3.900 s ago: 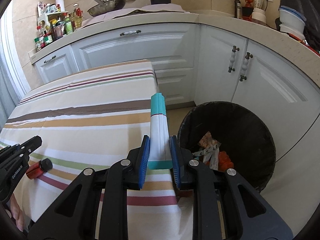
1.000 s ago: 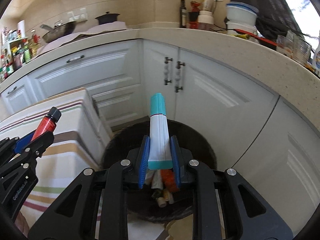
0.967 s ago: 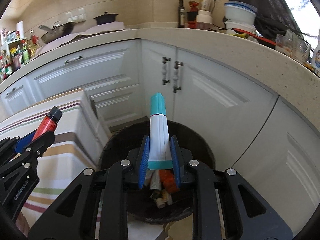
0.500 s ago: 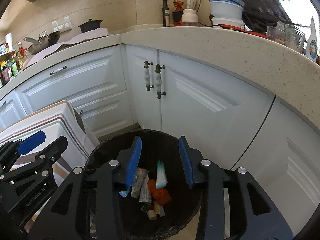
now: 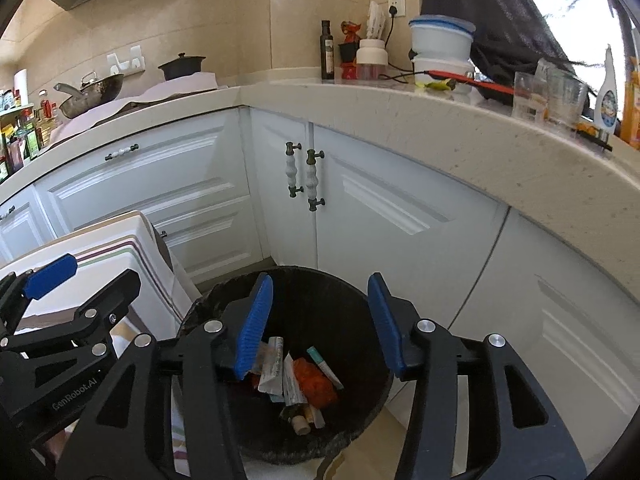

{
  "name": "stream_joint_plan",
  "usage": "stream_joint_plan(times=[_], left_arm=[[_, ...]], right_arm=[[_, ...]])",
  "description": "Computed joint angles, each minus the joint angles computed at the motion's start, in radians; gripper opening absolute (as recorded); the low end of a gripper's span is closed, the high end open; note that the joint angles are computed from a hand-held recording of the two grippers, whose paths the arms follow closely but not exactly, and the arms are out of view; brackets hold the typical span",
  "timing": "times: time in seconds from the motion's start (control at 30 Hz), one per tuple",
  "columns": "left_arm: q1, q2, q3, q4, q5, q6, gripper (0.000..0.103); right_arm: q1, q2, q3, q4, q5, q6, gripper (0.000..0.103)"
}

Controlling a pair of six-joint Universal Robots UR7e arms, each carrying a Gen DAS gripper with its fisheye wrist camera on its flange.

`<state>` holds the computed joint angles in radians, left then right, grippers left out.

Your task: Collect trash

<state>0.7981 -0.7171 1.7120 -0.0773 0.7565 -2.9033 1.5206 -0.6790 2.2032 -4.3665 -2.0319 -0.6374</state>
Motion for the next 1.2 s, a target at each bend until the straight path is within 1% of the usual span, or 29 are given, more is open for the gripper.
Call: stream_joint_plan(times=[0.07, 0.17, 0.3, 0.4, 0.57, 0.83, 1.2], left_arm=[[-0.014, -0.017, 0.029, -0.019, -0.013, 0.010, 0.083], [-0.037, -0.042, 0.074, -0.049, -0.042, 0.025, 0.084], [-0.057, -0.079, 0.119, -0.050, -0.056, -0.004, 0.084], [-0.069, -0.106, 0.151, -0.048, -0.059, -0.031, 0.085], [-0.093, -0.149, 0.206, -0.081, -0.086, -0.036, 0.085], [-0.117, -0.195, 0.260, -0.102, -0.108, -0.061, 0.085], [-0.123, -0.208, 0.279, -0.107, -0.109, -0.074, 0.085]], right_arm=[[0.011, 0.003, 0.019, -0.029, -0.009, -0.001, 0.054], [0.026, 0.008, 0.046, -0.076, -0.026, -0.006, 0.055], [0.041, 0.013, 0.085, -0.140, -0.044, -0.009, 0.059], [0.050, 0.016, 0.110, -0.177, -0.055, -0.012, 0.059], [0.068, 0.021, 0.145, -0.228, -0.072, -0.017, 0.060], [0.090, 0.026, 0.174, -0.278, -0.079, -0.029, 0.061], [0.090, 0.030, 0.194, -0.314, -0.081, -0.034, 0.061]])
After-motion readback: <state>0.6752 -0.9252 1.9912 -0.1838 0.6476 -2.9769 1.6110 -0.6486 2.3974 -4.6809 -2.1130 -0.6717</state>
